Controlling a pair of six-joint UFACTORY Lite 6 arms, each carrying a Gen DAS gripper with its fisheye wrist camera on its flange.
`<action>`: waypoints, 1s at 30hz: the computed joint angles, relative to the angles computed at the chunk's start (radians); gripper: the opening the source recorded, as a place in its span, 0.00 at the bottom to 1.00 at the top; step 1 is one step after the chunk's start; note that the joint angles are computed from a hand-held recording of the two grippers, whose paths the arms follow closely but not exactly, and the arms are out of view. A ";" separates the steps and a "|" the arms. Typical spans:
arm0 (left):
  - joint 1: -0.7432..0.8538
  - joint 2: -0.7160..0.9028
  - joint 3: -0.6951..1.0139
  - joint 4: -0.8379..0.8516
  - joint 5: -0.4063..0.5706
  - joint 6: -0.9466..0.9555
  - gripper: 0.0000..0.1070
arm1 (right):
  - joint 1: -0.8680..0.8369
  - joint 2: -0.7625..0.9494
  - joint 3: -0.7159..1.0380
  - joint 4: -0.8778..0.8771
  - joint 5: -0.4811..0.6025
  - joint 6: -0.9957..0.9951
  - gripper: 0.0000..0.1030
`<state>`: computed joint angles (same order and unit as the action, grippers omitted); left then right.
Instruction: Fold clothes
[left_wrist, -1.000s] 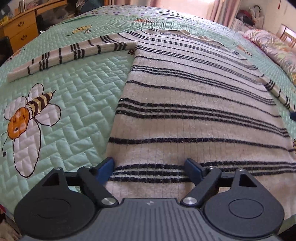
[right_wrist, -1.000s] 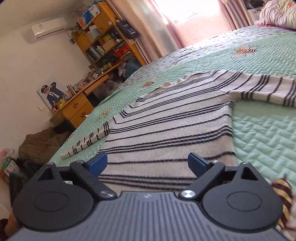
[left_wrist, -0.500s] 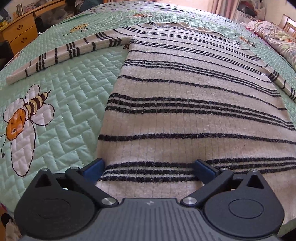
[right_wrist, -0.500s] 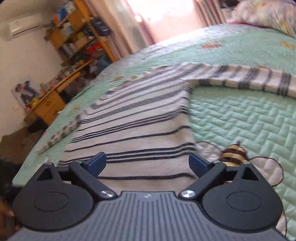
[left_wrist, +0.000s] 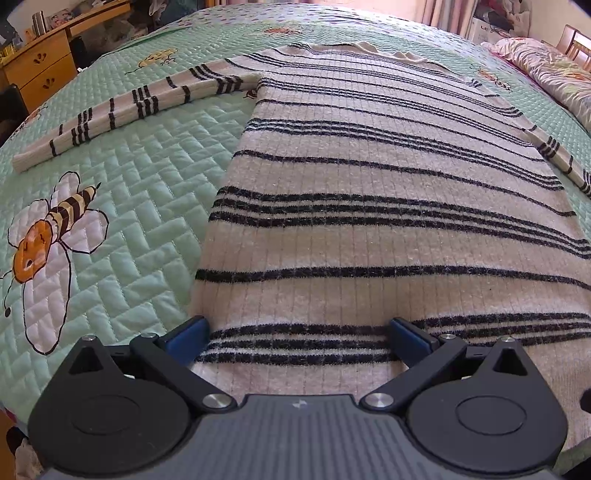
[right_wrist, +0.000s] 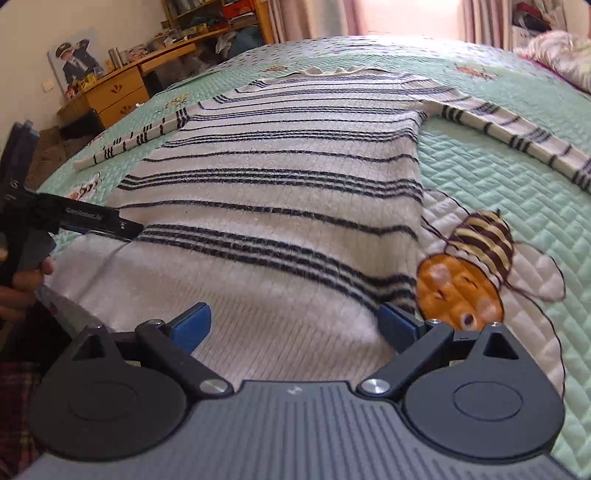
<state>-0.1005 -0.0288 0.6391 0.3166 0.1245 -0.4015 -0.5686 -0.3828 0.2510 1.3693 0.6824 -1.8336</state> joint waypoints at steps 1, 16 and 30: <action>-0.002 -0.002 -0.004 0.033 -0.004 -0.034 0.96 | -0.025 -0.036 -0.002 -0.055 0.030 0.076 0.94; 0.003 -0.018 -0.034 0.105 -0.038 -0.099 0.96 | 0.180 -0.005 -0.071 0.228 -0.094 -0.045 0.97; -0.053 -0.068 -0.027 0.183 0.060 -0.162 0.96 | -0.101 -0.147 -0.047 -0.085 0.164 0.181 0.98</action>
<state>-0.1539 -0.0970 0.6123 0.5000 0.1841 -0.5638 -0.6691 -0.5297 0.2042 1.2845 0.8466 -1.6528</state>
